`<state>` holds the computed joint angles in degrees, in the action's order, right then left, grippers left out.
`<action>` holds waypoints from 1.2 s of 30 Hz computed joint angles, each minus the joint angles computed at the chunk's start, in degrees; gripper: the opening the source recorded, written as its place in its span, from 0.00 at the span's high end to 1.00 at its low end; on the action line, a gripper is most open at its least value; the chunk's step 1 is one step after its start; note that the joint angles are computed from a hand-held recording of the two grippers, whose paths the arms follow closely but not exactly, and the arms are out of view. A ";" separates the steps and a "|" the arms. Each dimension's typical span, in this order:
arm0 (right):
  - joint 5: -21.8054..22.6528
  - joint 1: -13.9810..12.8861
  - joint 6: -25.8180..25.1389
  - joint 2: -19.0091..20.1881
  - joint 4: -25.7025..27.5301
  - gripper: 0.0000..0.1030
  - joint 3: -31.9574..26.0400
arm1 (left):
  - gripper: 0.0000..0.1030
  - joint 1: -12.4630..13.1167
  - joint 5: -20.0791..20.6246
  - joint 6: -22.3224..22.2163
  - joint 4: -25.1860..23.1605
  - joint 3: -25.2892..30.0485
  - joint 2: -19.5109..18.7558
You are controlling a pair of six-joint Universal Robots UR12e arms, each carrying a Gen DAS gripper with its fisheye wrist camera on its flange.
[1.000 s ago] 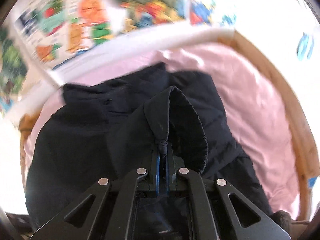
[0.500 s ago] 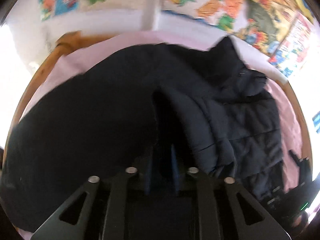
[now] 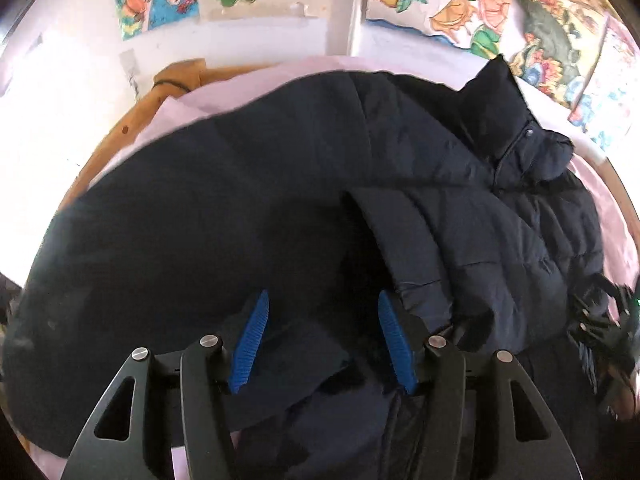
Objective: Fold large clothes
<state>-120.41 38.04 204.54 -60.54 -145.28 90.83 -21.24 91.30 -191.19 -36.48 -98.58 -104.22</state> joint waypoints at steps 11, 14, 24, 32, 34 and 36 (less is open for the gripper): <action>8.84 1.85 -9.04 -5.15 -18.39 0.00 5.25 | 0.15 6.17 -8.14 -16.40 20.56 -19.45 14.32; 13.09 2.72 -9.79 -6.72 -21.78 0.00 6.23 | 0.13 9.83 -6.65 -26.54 22.36 -24.59 18.48; 20.62 5.34 -11.87 -6.20 -24.78 0.00 4.20 | 0.13 22.72 -12.24 -46.76 24.82 -31.13 21.96; 22.83 5.93 -13.60 -5.26 -22.41 0.00 3.52 | 0.54 21.51 -0.84 -55.38 25.73 -32.04 22.46; 22.87 6.11 -14.00 -5.17 -22.24 0.00 3.48 | 0.74 21.39 0.66 -57.23 28.11 -33.05 22.68; 23.10 6.15 -14.24 -5.16 -22.20 0.00 3.55 | 0.85 20.98 2.51 -57.71 30.66 -33.59 22.59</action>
